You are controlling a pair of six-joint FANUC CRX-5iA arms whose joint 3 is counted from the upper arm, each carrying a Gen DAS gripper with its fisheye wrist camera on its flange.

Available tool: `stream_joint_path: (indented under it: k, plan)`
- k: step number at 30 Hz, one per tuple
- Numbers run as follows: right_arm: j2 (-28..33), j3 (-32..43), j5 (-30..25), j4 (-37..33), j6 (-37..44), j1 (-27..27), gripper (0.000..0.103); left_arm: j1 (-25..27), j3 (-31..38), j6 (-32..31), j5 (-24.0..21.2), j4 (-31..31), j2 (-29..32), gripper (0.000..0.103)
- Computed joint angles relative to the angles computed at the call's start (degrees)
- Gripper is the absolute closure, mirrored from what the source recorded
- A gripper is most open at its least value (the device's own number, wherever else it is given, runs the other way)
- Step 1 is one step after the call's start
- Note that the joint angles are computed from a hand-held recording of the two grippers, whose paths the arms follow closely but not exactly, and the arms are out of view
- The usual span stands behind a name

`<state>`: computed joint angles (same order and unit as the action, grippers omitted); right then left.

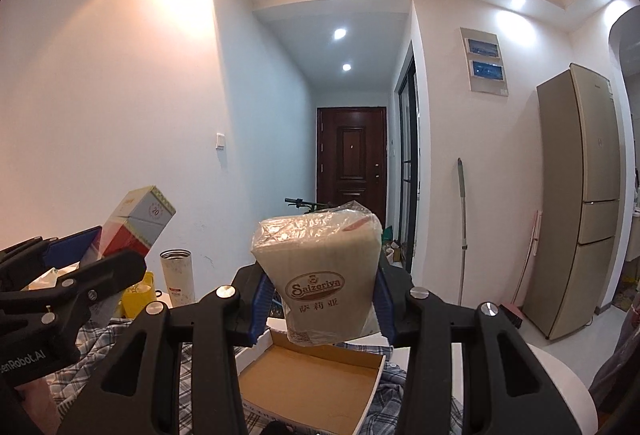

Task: Organize objects
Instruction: 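Carry the Liqun pack and tissue pack over the cardboard box with both tools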

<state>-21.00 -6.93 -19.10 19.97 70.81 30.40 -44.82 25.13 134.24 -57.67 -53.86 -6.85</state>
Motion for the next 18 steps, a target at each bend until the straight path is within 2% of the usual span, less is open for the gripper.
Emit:
stream_joint_path:
  k: [2,5,8,12,16,18]
  plan:
    - [1.7,2.2,-1.1,-2.5,1.9,-0.6,0.061,4.0,0.4,-3.4,2.5,5.3,0.8,0.043]
    - [4.4,4.3,-2.5,-4.6,3.8,-1.5,0.061,7.2,2.4,-5.9,2.1,8.0,3.4,0.043]
    - [7.1,7.0,-5.9,-9.2,7.3,-2.7,0.061,12.0,2.9,-10.1,2.3,15.0,5.9,0.043]
    - [10.2,8.8,-10.2,-13.1,9.7,-4.2,0.061,17.8,2.5,-14.7,0.8,24.9,9.3,0.043]
    - [13.9,12.3,-15.3,-17.6,12.2,-5.9,0.061,21.0,3.2,-17.7,-1.8,30.7,13.2,0.043]
    - [15.3,13.1,-17.0,-19.0,12.2,-6.7,0.061,21.2,3.5,-18.5,-3.6,31.1,14.8,0.043]
